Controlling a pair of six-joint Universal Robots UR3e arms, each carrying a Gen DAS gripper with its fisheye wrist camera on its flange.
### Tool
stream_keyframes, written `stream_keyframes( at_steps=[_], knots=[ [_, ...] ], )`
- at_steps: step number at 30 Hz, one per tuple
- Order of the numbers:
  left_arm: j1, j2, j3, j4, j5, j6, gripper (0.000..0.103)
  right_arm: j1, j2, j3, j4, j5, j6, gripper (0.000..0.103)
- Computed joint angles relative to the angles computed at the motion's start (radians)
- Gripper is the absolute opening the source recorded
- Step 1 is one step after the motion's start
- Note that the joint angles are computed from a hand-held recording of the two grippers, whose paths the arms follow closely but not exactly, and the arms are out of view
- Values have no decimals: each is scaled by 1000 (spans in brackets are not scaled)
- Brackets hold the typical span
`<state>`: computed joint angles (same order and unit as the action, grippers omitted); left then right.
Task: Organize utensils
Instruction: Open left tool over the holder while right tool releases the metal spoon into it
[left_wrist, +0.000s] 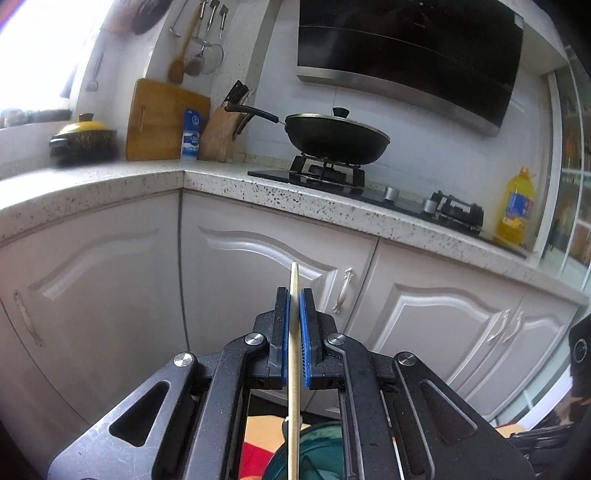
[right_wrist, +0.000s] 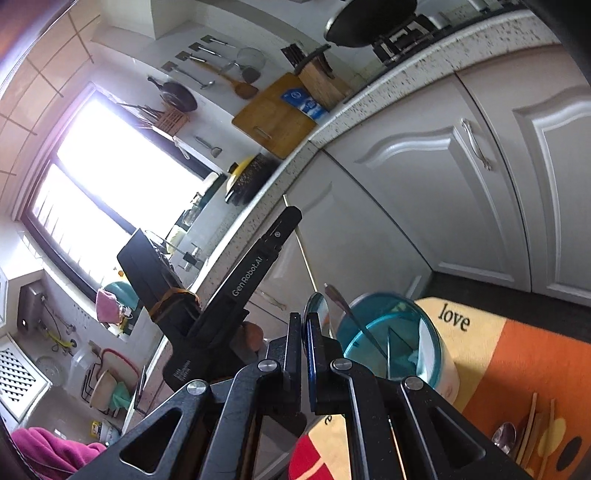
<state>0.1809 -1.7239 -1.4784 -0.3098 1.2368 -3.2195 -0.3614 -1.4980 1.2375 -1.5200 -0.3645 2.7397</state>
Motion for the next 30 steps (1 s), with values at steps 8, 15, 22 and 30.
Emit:
stream_keyframes(
  at_steps=[8,15,22,30],
  knots=[
    [46,82,-125,-44,-48,45,4,-25,-60,81,52,-78,-68,2],
    [109,201,-195,-168,-121,82,4,-32,-107,145,-23,-183,-14,4],
    [200,320,-232,-310,-227,102,46,-94,-186,164,63,-173,-47,16],
    [235,455,-250,-511,-257,187,46,-194,-296,170,287,-166,-179,22]
  ],
)
